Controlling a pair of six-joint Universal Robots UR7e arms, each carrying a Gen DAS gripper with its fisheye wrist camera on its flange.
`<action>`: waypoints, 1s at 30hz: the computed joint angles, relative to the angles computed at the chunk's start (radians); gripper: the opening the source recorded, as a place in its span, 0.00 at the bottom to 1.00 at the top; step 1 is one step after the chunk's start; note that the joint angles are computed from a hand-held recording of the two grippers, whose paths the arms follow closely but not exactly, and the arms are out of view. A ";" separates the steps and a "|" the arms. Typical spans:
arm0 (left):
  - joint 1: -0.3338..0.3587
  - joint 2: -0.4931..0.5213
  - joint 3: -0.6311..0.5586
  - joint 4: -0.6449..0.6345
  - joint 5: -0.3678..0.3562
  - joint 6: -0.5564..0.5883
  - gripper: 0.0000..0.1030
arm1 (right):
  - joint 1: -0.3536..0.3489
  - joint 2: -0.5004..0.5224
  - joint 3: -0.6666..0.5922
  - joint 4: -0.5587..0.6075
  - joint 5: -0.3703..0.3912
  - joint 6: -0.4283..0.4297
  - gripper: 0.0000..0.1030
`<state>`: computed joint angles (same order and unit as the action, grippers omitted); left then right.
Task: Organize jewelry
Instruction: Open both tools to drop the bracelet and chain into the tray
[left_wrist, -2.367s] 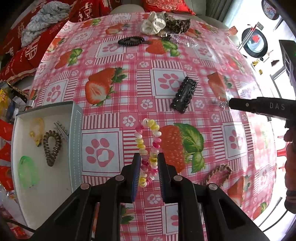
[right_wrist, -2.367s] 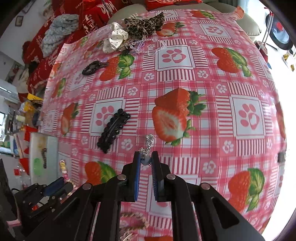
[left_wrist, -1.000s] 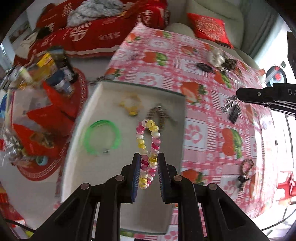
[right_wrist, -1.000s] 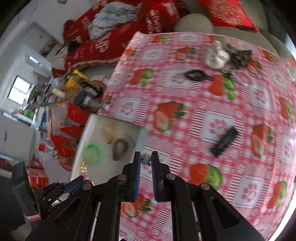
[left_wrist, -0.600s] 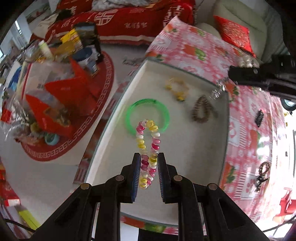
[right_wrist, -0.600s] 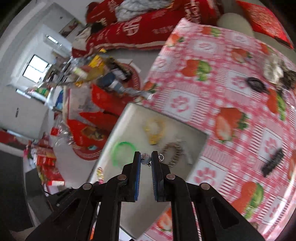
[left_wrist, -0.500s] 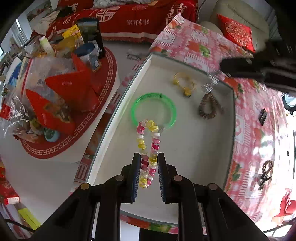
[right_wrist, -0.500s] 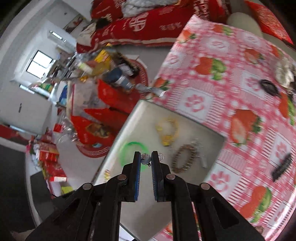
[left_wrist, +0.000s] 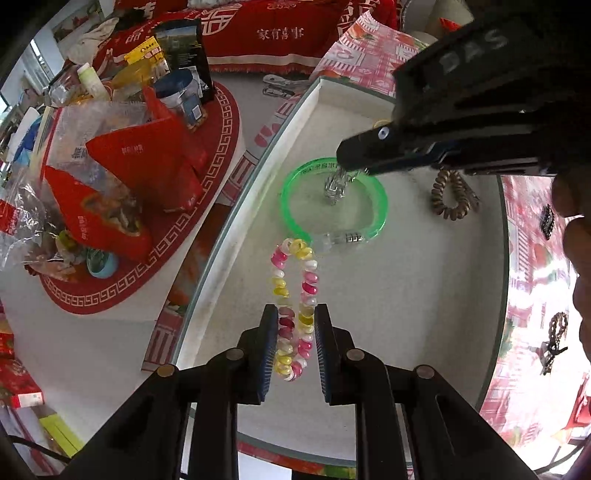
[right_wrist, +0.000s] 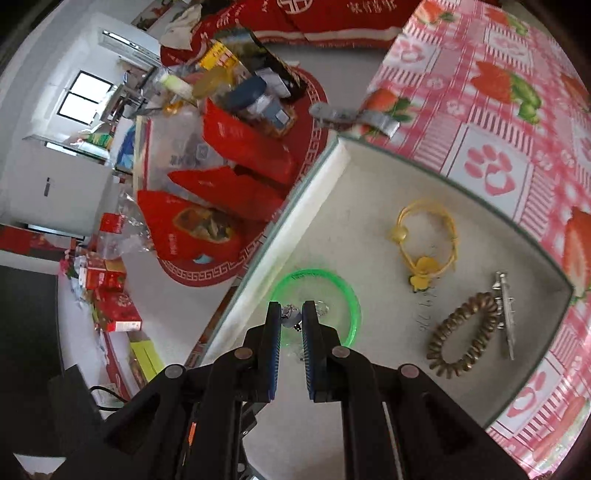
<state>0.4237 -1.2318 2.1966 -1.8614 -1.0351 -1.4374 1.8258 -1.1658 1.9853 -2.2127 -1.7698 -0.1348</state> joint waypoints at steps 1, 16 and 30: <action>0.001 0.001 0.000 -0.002 -0.003 0.005 0.24 | -0.005 0.007 0.002 -0.001 -0.003 0.005 0.12; -0.011 0.018 -0.021 0.057 0.017 -0.020 0.64 | -0.032 0.047 -0.020 0.034 -0.008 0.057 0.36; -0.023 0.036 -0.073 0.144 0.000 -0.048 0.64 | -0.053 -0.067 -0.013 0.030 0.075 0.087 0.54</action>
